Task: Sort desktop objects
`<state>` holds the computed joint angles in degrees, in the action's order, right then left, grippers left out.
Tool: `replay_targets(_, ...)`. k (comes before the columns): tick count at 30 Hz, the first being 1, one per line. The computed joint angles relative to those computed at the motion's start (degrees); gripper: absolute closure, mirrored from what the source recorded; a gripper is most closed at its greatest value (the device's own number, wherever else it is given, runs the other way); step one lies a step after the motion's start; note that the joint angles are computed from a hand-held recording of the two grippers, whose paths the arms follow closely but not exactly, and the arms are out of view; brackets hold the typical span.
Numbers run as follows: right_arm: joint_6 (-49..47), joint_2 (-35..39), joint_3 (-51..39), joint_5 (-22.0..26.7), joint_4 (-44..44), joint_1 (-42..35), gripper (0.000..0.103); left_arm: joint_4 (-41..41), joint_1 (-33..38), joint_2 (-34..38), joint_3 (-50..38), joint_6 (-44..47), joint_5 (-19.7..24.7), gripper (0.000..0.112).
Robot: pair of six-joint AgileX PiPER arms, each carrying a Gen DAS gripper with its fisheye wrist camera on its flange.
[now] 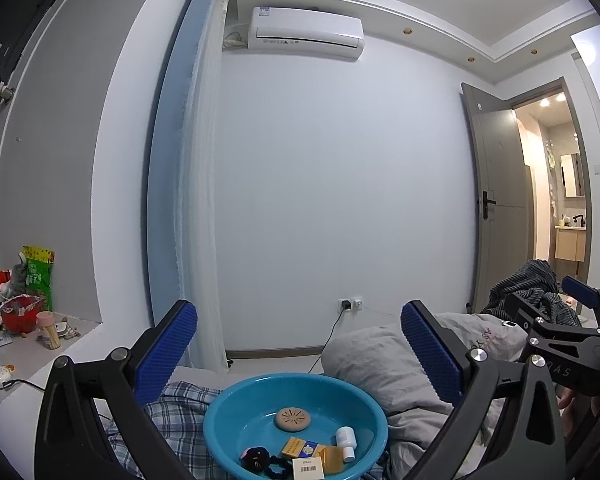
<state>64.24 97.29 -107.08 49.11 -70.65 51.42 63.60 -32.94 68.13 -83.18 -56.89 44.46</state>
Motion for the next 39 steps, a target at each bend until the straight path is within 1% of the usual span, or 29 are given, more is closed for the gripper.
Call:
replay_targets(8, 0.74, -0.50, 0.78, -0.62, -0.33, -0.27, 0.001, -3.77, 1.83, 1.20, -2.17, 3.25, -0.95, 0.009)
replay_targets(20, 1.39, -0.80, 0.70, -0.56, 0.35, -0.68, 0.001, -5.64, 2.35, 2.37, -3.07, 5.21, -0.79, 0.009)
replay_targets(33, 2.46, -1.11, 0.63, 0.57, -0.19, -1.61, 0.001, -7.70, 2.19, 3.38, -4.64, 7.27, -0.09, 0.009)
replay_targets(39, 4.08, -2.11, 1.79, 0.25, -1.29, -1.89, 0.001, -5.27, 0.79, 3.07, -3.85, 5.69, 0.72, 0.009)
